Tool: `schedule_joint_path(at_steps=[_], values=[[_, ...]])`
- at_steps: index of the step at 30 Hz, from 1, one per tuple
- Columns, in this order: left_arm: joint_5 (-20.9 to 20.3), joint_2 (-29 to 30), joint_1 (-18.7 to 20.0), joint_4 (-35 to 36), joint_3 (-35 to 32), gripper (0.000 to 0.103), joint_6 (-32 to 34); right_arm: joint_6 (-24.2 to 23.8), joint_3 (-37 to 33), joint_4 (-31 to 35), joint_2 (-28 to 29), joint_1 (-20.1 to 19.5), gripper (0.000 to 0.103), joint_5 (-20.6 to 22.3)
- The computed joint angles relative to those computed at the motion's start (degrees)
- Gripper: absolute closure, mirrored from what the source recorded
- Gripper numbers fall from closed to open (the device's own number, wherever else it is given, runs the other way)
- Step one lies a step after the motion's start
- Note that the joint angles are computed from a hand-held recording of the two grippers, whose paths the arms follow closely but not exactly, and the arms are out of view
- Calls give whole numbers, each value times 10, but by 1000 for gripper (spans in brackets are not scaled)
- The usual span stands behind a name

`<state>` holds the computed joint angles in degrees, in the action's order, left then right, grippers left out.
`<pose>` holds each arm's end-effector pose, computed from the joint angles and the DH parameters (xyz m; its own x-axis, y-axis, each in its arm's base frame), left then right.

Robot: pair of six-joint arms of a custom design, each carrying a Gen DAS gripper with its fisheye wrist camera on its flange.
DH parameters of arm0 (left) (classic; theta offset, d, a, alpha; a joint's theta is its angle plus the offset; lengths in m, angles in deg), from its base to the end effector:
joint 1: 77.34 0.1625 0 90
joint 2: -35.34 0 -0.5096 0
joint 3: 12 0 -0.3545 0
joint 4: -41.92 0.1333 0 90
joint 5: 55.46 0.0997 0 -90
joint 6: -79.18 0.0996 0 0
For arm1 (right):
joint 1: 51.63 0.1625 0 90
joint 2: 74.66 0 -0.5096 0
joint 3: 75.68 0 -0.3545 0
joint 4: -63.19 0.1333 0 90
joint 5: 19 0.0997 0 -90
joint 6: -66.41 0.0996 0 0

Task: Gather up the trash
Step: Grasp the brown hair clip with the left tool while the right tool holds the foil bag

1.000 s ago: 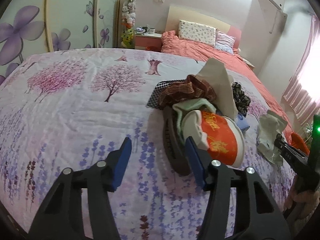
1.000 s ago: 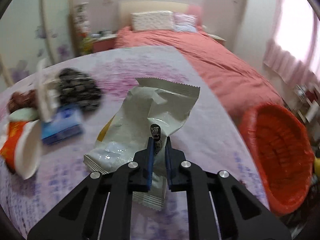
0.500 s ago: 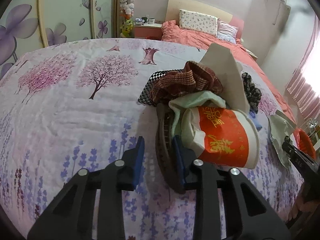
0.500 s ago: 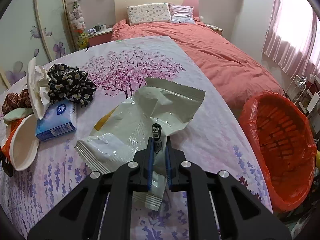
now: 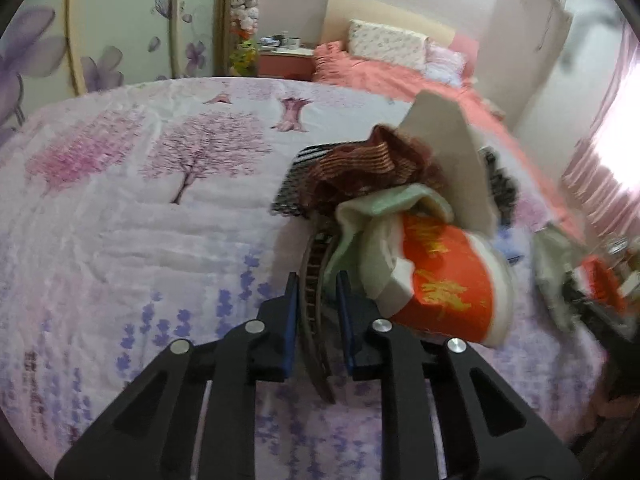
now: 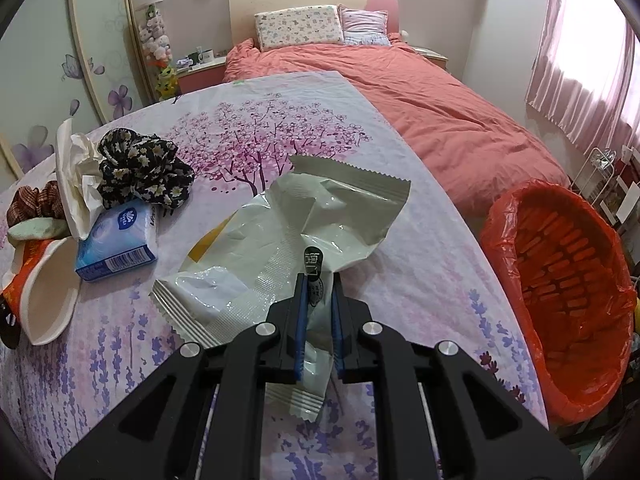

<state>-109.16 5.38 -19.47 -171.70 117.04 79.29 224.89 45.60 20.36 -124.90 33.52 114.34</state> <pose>-0.1082 -0.5338 0.0353 -0.8123 0.2219 -0.5393 0.4854 0.7699 -0.4143 0.0260 -0.4617 0.0969 -0.6413 0.4451 0.6251 -0.2099 0.6818 -0.7008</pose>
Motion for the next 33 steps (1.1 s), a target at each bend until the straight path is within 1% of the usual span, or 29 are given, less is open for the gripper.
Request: schedule_joint_path(at_steps=[3, 10, 12, 13, 15, 21, 26, 33], values=[[14, -3, -2, -19, 11, 83, 16, 4, -1, 1, 2, 2, 92, -2], [14, -8, -5, -28, 23, 83, 8, 5, -1, 5, -1, -3, 92, -10], [38, 0, -12, -27, 21, 81, 13, 3, -1, 5, -2, -4, 91, -11], [42, 2, -13, -27, 20, 82, 14, 4, -1, 5, -2, -4, 91, -11], [38, 2, -10, -13, 16, 82, 9, 4, -1, 5, -2, -4, 91, -11], [46, 9, -4, 21, -16, 87, 8, 3, -1, 4, -1, -4, 91, -10], [51, 12, 1, 40, -37, 87, 12, 3, 0, 5, -2, -4, 91, -11], [52, 18, 2, 17, -34, 87, 27, 5, 1, 5, -2, -5, 91, -14]])
